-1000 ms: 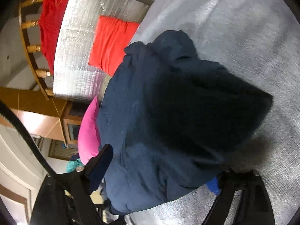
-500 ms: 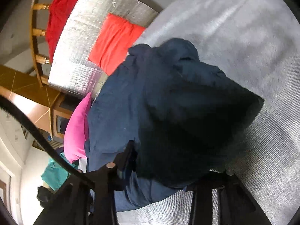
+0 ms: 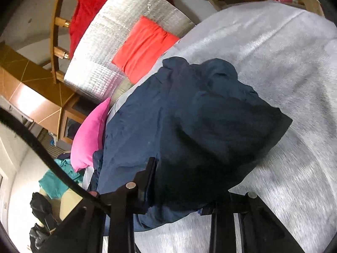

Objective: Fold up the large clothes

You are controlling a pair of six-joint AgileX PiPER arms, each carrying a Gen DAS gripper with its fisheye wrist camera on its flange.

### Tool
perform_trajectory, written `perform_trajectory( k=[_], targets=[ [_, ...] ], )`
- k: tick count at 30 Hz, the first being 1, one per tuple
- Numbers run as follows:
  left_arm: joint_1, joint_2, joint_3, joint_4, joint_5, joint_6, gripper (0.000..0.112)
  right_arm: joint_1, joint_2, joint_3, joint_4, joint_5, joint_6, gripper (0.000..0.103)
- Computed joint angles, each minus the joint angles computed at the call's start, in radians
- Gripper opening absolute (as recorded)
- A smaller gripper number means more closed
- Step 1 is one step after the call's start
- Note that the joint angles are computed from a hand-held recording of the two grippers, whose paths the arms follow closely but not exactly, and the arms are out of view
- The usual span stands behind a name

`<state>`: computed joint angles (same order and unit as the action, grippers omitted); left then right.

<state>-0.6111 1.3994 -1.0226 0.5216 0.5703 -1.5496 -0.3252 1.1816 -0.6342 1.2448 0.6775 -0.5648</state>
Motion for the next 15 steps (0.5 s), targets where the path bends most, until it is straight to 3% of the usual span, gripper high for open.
perform_trajectory(
  k=[6,9,10,12,13,14,15],
  targets=[
    [-0.012,-0.024,0.021,-0.030,0.028,0.047,0.024,-0.038,-0.062,0.046,-0.048,0.047,-0.024,0.032],
    [0.005,0.020,-0.011,-0.114,0.085,0.148,0.042,-0.037,-0.028,0.043,-0.068,0.051,-0.029,0.032],
    [0.012,0.025,-0.016,-0.129,0.097,0.158,0.051,-0.059,-0.010,0.041,-0.061,0.082,-0.040,0.033],
    [0.048,0.009,-0.001,-0.215,0.084,0.229,0.056,-0.112,0.014,0.028,-0.061,0.166,-0.048,0.036],
    [0.066,-0.003,0.005,-0.263,0.087,0.277,0.059,-0.147,0.027,0.013,-0.081,0.225,-0.042,0.040],
    [0.075,-0.017,0.009,-0.288,0.103,0.306,0.063,-0.167,0.020,0.010,-0.114,0.248,-0.018,0.058],
    [0.071,-0.036,0.015,-0.285,0.117,0.309,0.063,-0.193,0.001,0.004,-0.157,0.268,0.021,0.066]
  ],
)
